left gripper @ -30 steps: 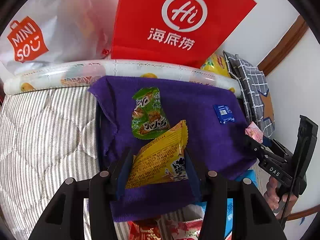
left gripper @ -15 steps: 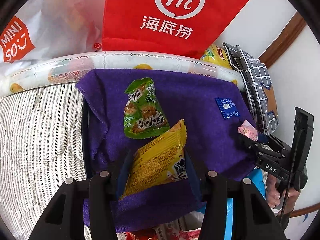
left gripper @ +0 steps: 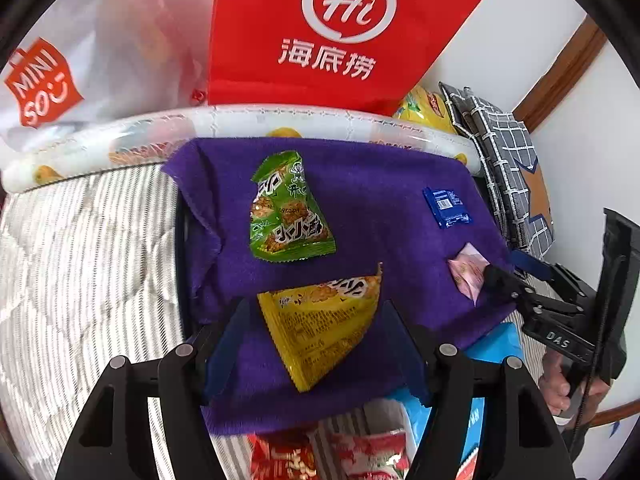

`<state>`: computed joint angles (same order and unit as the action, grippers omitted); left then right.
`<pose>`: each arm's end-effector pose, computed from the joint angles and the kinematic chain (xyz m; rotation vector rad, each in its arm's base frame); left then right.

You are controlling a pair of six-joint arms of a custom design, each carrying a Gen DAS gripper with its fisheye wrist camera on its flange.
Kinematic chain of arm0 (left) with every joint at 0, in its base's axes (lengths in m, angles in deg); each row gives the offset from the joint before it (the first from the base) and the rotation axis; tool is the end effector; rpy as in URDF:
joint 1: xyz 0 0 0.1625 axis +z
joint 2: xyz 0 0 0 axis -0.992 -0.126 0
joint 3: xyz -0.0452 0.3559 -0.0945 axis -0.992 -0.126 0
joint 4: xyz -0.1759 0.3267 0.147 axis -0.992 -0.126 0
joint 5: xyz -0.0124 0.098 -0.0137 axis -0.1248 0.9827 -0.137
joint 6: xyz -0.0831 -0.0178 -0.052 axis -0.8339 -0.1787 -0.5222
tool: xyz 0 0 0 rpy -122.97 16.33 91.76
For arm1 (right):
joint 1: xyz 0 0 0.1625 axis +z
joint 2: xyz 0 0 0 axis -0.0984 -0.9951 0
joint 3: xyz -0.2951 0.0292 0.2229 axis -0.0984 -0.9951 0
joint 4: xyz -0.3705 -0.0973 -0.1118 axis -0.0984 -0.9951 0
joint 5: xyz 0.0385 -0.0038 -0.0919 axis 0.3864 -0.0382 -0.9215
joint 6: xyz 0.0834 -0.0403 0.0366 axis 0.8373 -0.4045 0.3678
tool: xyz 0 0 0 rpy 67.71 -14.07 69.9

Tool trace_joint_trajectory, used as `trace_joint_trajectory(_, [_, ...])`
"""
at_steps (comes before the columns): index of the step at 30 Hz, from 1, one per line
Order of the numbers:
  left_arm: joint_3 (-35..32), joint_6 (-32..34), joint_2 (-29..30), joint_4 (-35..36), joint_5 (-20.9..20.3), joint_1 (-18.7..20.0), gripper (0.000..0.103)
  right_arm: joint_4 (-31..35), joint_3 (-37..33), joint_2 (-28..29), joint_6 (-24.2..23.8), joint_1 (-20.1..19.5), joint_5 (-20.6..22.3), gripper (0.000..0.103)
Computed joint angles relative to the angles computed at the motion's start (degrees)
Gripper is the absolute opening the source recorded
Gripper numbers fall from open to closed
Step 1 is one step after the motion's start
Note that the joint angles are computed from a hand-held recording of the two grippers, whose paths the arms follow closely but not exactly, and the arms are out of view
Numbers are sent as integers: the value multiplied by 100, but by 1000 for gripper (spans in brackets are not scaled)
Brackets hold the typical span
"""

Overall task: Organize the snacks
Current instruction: 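Open both tools to drop the packets on the towel, then move both open tools back toward the snack pile beside the towel, then grasp the pink-white wafer packet with the right tool while the left tool approaches the panda-print bag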

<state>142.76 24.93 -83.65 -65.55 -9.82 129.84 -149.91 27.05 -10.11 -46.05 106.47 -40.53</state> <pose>-0.2126 -0.5337 0.2182 -0.2453 2.4368 -0.8097 0.2239 -0.6589 0.1700 1.0328 -2.4644 0.3361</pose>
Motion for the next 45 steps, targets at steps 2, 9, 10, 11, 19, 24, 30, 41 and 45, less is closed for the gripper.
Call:
trace_joint_trajectory(2, [45,-182,-76,195,117,-124,67,-182,210,-200,-3,29,18,75])
trace_joint_trajectory(9, [448,-754,-445,647,720,-744,67,-557,946,-942,69,42,171,75])
trace_joint_trajectory(10, [462,-851,-477,756,740,-804,67,-643,1081,-1067,33,30,203,75])
trace_joint_trajectory(11, [444,-968,-483,891,752,-858,67,-712,1186,-1159,4,28,221,75])
trace_joint_trajectory(19, [704,-2007,-805,1753,735,-1398,67,-760,1933,-1962,-40,-105,317,75])
trace_joint_trajectory(24, [960,-2472,-1029,1942,620,-1639,67,-221,2244,-2320,66,-272,378,75])
trace_joint_trajectory(30, [1184,-2905,-1227,2195,467,-1839,67,14,2704,-2645,135,-469,456,75])
trace_joint_trajectory(41, [1431,-3003,-1480,2346,362,-2032,67,330,2831,-2670,872,-677,804,75])
trace_joint_trajectory(45, [1569,-3045,-1600,2336,324,-2057,67,309,2769,-2496,1042,-647,750,75])
